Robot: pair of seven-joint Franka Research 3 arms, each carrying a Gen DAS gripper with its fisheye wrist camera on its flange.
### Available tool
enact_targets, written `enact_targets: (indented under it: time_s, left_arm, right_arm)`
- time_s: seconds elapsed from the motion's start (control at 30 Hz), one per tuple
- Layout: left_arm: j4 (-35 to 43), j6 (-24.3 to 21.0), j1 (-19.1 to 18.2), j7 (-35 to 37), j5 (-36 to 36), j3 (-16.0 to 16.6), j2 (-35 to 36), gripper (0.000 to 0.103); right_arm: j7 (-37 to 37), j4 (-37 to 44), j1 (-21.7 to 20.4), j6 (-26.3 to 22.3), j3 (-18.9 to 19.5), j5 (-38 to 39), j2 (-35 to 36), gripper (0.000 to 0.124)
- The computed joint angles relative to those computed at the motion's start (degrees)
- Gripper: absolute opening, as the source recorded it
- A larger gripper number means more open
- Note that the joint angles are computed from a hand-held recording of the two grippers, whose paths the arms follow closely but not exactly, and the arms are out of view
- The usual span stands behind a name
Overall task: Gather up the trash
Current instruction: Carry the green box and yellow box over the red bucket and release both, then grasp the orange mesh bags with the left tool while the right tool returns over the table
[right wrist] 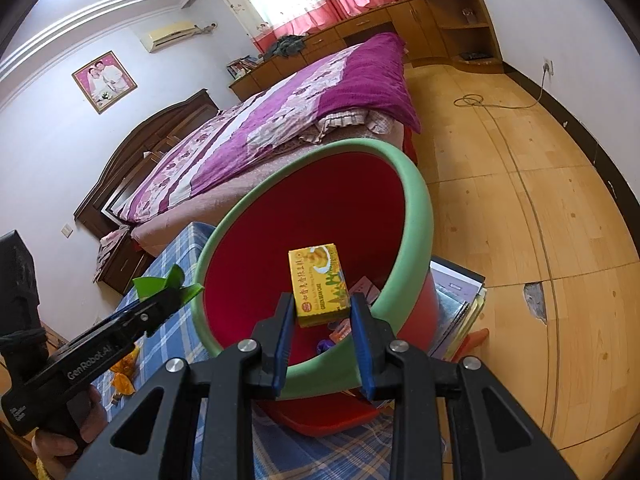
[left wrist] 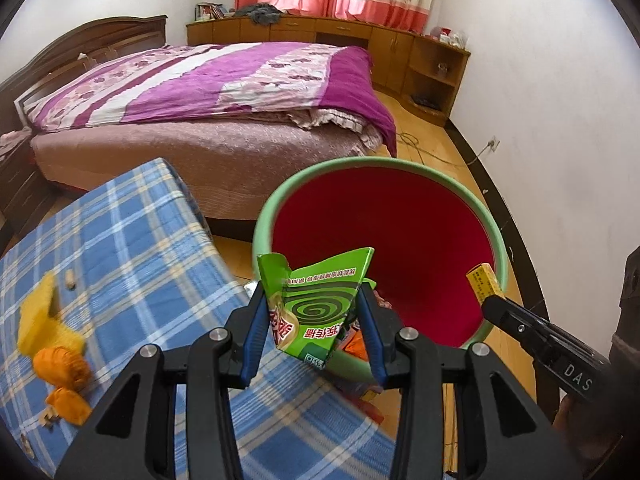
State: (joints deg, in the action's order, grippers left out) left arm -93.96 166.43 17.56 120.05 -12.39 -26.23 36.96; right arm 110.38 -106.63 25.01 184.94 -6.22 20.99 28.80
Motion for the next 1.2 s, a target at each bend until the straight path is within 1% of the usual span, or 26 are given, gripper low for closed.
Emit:
enact_targets:
  time_s: [0.1, 0.2, 0.23, 0.27, 0.33, 0.4, 0.53, 0.6, 0.67, 0.73, 0.83, 0.87, 1.2]
  left_arm:
    - [2.14, -1.29, -1.23, -0.46, 0.78, 0.73, 1.46, 0.043]
    - [2.95, -1.83, -1.89, -0.65, 1.11, 1.2, 2.04, 0.043]
    - [3.39, -2.15, -1.98, -0.68, 1.14, 1.22, 2.34, 0.044]
    - [3.84, -2.72, -1.98, -0.61, 1.08, 1.11, 2.62, 0.048]
    - [4.51, -3.39, -2.26, -0.5, 0.98, 1.13, 3.0, 0.049]
    - [4.44, -2.9, -2.68, -0.35, 1.06, 1.4, 3.01, 0.054]
    - [3.46, -1.16, -2.77, 0.26, 1.65, 1.12, 2.72, 0.056]
    - [2.92, -0.38, -2.5, 0.59, 1.82, 0.67, 2.51, 0.06]
    - [1.95, 0.78, -1.76, 1.23, 1.85, -0.23, 2.12, 0.062]
    - [1.11, 1.38, -1.08, 1.38, 1.87, -0.84, 1.64, 0.062]
    - [0.12, 1.53, 0.31, 1.39, 1.32, -1.94, 1.07, 0.062]
    - [-0.27, 1.65, 0.7, 1.27, 1.05, -2.15, 0.81, 0.062]
    - [-4.7, 3.42, 3.87, -1.54, -0.93, -1.91, -2.17, 0.062]
  right_arm:
    - [-0.9, 0.34, -1.83, 0.48, 1.91, 0.03, 0.37, 0.032]
    - [-1.5, 0.88, -2.37, 0.7, 2.46, 0.23, 0.84, 0.032]
    - [-1.8, 1.16, -3.0, 0.81, 3.08, 0.33, 1.06, 0.032]
    - [-2.2, 1.32, -3.96, 1.02, 4.13, 0.46, 1.21, 0.032]
    - [-2.93, 1.35, -5.29, 1.37, 5.65, 0.75, 1.3, 0.032]
    - [-3.55, 1.31, -6.26, 1.76, 6.8, 1.09, 1.34, 0.033]
    - [-5.04, 1.03, -9.33, 3.01, 10.51, 1.69, 1.35, 0.038]
    - [-5.6, 0.87, -10.17, 3.48, 11.6, 1.93, 1.27, 0.041]
    - [-5.93, 0.71, -10.29, 3.73, 11.9, 2.22, 1.15, 0.043]
    - [-6.18, 0.68, -10.38, 3.72, 12.04, 2.46, 1.08, 0.044]
    - [-6.32, 0.67, -9.81, 3.64, 11.52, 2.86, 0.99, 0.046]
    - [-6.54, 0.76, -10.36, 3.68, 12.05, 2.81, 1.1, 0.046]
    - [-6.77, -0.25, -8.54, 3.93, 11.4, 3.48, -0.26, 0.06]
